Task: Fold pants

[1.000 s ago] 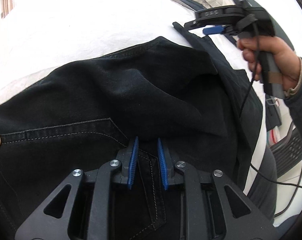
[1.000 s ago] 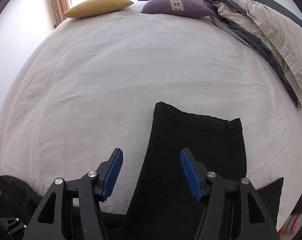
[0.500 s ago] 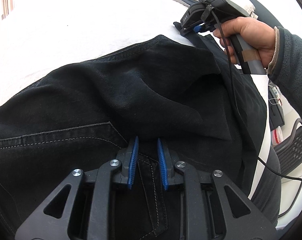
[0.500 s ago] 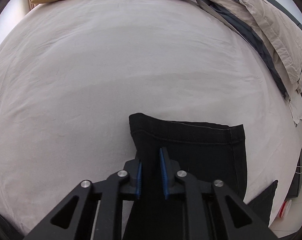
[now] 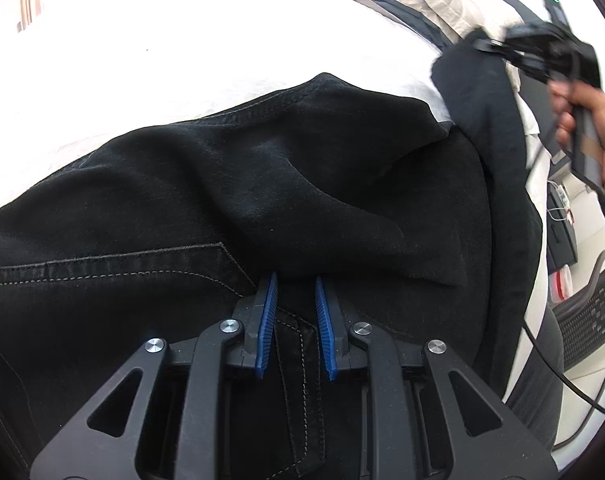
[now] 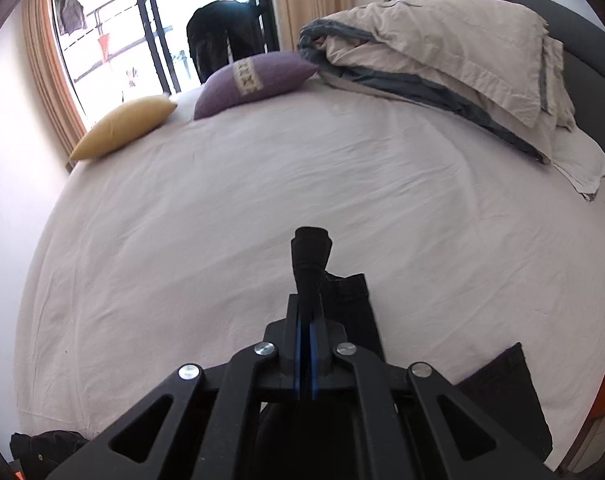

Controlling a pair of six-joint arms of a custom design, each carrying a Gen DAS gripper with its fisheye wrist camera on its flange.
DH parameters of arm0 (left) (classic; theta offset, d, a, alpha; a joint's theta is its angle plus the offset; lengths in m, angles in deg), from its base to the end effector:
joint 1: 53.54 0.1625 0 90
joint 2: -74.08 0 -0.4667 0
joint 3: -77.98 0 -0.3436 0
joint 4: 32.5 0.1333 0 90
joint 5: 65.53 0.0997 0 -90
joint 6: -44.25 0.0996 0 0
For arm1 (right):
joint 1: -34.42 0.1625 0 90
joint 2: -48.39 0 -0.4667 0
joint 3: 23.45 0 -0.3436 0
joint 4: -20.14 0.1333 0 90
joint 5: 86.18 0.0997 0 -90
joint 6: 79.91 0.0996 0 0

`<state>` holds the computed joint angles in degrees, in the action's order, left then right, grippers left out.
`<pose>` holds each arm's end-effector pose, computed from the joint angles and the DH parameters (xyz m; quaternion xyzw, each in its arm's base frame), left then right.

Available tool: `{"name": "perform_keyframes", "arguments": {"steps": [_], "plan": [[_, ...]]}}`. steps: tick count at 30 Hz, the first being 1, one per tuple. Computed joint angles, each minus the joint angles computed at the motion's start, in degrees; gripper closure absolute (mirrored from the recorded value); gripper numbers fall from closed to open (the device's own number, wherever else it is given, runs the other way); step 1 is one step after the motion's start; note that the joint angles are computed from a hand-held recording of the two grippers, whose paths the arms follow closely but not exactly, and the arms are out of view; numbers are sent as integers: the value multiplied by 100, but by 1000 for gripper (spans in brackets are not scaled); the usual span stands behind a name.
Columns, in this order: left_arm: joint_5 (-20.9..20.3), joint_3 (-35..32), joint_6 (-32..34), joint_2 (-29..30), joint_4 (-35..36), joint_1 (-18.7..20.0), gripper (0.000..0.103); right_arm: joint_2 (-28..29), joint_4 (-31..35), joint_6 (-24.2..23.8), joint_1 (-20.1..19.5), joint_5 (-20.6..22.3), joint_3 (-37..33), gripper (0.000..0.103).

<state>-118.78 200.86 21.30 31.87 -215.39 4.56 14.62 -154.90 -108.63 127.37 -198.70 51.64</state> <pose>-0.1088 -0.5398 0.0801 0.0402 0.9434 -0.2340 0.2317 0.1353 -0.7757 0.1975 0.1784 -0.8955 0.3156 0.2581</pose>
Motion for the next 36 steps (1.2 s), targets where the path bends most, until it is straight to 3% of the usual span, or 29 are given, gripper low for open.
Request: {"name": "perform_keyframes", "arguments": {"steps": [7, 13, 17, 20, 27, 31, 36], "plan": [[88, -14, -287, 36, 45, -14, 84, -1115, -1447, 487, -761, 897, 1488, 100], [243, -40, -539, 56, 197, -90, 84, -1490, -2146, 1825, -1852, 1870, 2474, 100], [300, -69, -657, 73, 263, -116, 84, -1497, -2104, 2336, -2343, 2266, 2631, 100], [385, -73, -742, 76, 310, -165, 84, -1459, -2107, 2516, -2473, 2490, 2626, 100], [727, -55, -971, 162, 357, -379, 84, -1521, -2519, 2432, -2437, 2729, 2744, 100], [893, -62, -997, 248, 342, -462, 83, -1588, -2646, 2366, -2453, 2700, 2804, 100], [833, -33, -992, 241, 276, -476, 83, -1572, -2581, 2687, -2655, 2615, 2897, 100]]}}
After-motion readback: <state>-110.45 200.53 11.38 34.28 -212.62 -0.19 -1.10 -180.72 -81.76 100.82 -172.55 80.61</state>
